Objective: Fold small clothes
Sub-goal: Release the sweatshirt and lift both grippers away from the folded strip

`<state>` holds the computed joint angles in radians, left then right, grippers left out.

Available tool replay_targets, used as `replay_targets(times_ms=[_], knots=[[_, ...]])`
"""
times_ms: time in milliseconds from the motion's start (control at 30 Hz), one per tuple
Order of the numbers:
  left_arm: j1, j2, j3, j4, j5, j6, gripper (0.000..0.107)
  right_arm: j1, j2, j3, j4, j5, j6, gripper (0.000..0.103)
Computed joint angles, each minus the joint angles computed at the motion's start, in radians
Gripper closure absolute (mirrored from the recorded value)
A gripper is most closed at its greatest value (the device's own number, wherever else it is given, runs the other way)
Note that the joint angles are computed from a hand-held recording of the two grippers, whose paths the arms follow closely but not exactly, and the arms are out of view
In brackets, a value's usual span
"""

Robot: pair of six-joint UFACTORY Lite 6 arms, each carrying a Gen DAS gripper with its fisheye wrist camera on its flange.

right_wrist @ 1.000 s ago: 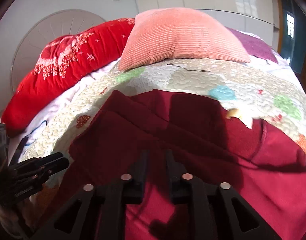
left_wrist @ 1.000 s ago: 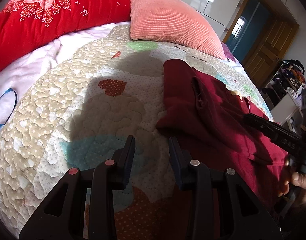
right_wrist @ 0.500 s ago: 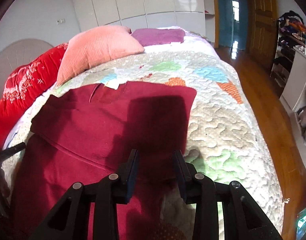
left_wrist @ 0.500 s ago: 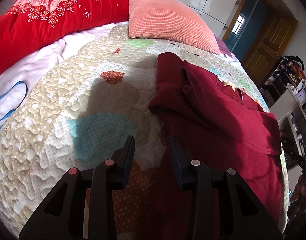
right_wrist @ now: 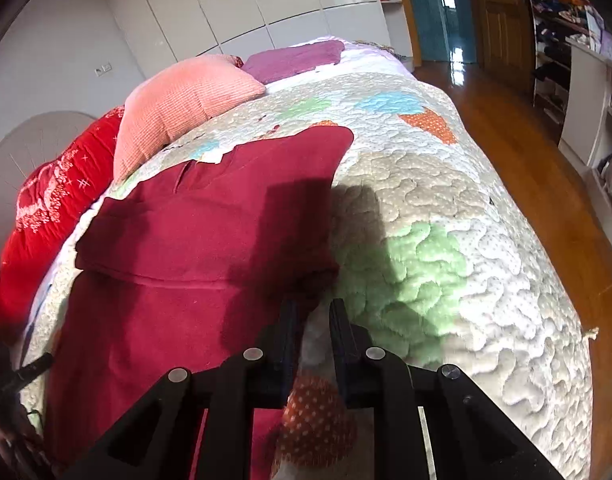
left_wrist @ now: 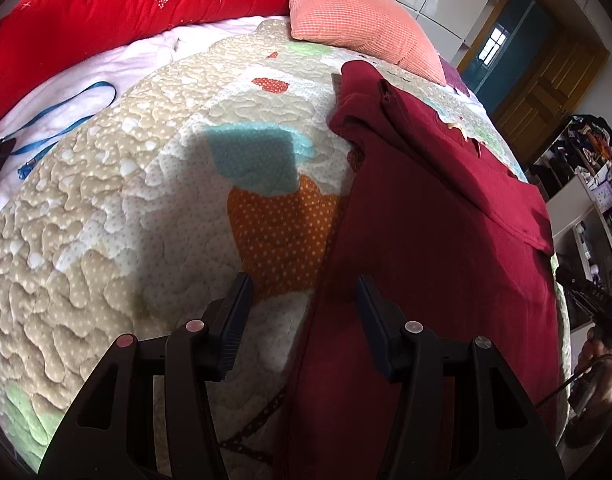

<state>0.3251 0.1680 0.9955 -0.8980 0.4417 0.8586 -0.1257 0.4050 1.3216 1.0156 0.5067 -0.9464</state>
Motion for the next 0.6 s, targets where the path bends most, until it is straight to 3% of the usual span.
replay_targets(times_ms=[33,67,100,167,367,600], knots=[[0.007,-0.024,-0.029,-0.002,0.005,0.014,0.054,-0.026,-0.051,-0.060,0.048,0.054,-0.051,0.077],[0.016,-0.047,-0.055,0.001,0.012,0.023,0.054,-0.049,-0.103,-0.124,0.078,0.106,-0.090,0.057],[0.027,-0.068,-0.080,-0.001,0.022,0.038,0.054,-0.072,-0.152,-0.188,0.101,0.159,-0.134,0.043],[0.053,-0.100,-0.119,-0.002,0.047,0.053,0.054,-0.087,-0.237,-0.294,0.066,0.238,-0.174,0.042],[0.104,-0.188,-0.206,0.051,0.125,0.071,0.053,-0.089,-0.459,-0.587,-0.074,0.344,-0.247,0.042],[0.107,-0.253,-0.282,0.033,0.125,0.092,0.038,-0.075,-0.557,-0.766,0.074,0.293,-0.363,0.043]])
